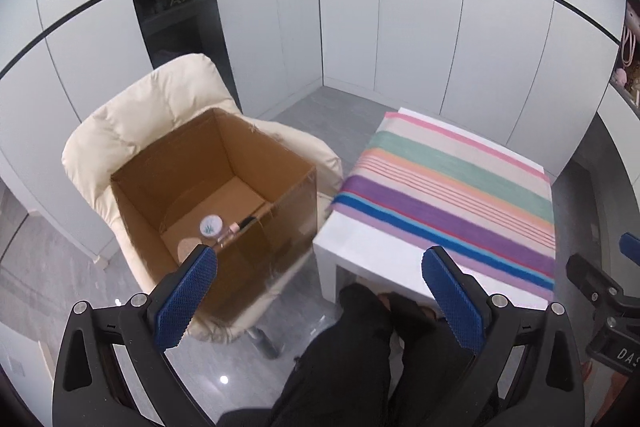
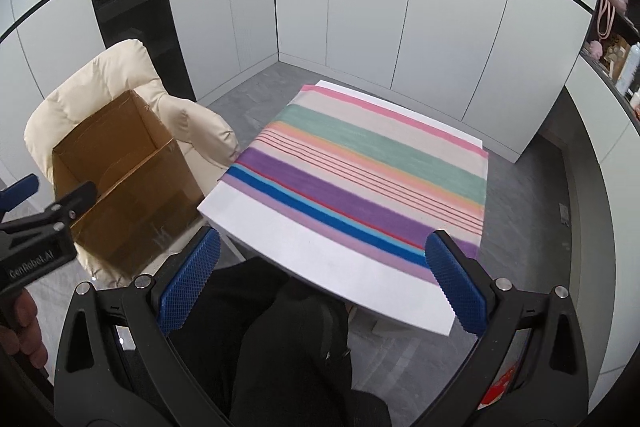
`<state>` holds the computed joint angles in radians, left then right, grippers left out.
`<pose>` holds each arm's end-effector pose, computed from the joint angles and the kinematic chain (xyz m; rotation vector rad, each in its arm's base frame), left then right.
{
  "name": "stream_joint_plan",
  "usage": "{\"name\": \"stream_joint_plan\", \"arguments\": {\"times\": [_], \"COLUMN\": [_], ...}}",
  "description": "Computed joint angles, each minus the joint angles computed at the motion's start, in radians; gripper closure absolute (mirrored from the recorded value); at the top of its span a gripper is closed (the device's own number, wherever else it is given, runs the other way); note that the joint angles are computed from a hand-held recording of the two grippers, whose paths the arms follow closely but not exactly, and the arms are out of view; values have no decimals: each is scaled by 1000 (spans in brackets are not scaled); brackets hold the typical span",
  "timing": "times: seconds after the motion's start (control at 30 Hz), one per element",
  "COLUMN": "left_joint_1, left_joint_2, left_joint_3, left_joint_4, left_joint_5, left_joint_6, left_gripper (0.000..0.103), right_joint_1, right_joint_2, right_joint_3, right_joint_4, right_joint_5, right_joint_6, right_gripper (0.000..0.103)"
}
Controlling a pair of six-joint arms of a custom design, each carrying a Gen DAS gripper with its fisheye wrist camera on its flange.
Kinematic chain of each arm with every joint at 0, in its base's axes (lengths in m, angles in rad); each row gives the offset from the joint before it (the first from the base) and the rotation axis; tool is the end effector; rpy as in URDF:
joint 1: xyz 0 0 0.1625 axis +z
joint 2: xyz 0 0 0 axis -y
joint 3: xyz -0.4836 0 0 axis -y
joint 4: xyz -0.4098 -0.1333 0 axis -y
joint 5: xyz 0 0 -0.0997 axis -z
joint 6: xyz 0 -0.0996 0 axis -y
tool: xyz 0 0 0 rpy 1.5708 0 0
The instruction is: Organize objects
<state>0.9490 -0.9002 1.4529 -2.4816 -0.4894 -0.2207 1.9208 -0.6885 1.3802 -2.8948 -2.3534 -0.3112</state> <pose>-0.2624 -0.7459 0.3173 0.1979 2.1378 -0.8765 0.3374 -0.7404 0.2103 0.4468 -2.2449 0.7601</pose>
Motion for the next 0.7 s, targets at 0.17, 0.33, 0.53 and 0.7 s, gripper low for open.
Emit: {"name": "stream_joint_plan", "arguments": {"times": [0.17,0.33,0.53,0.7], "left_joint_1": [-24,-49,-67,-77], "left_joint_2": [-34,-62,-85,-99], "left_joint_3": [45,89,119,141], "left_joint_4": [78,113,174,177], "left_joint_5": [-4,-14,-45,-68], "left_joint_6": [-91,-125,-162,-150], "left_gripper": [0,0,0,0], "right_joint_1": [13,19,19,25], "right_joint_2": [-46,-76,-113,-126], "right_joint_3": [65,107,156,182], "right_joint_4": [-8,1,30,32], "right_joint_5": [-11,-65,-74,-92], "right_joint_6": [33,74,127,155], "right_gripper": [0,0,0,0]}}
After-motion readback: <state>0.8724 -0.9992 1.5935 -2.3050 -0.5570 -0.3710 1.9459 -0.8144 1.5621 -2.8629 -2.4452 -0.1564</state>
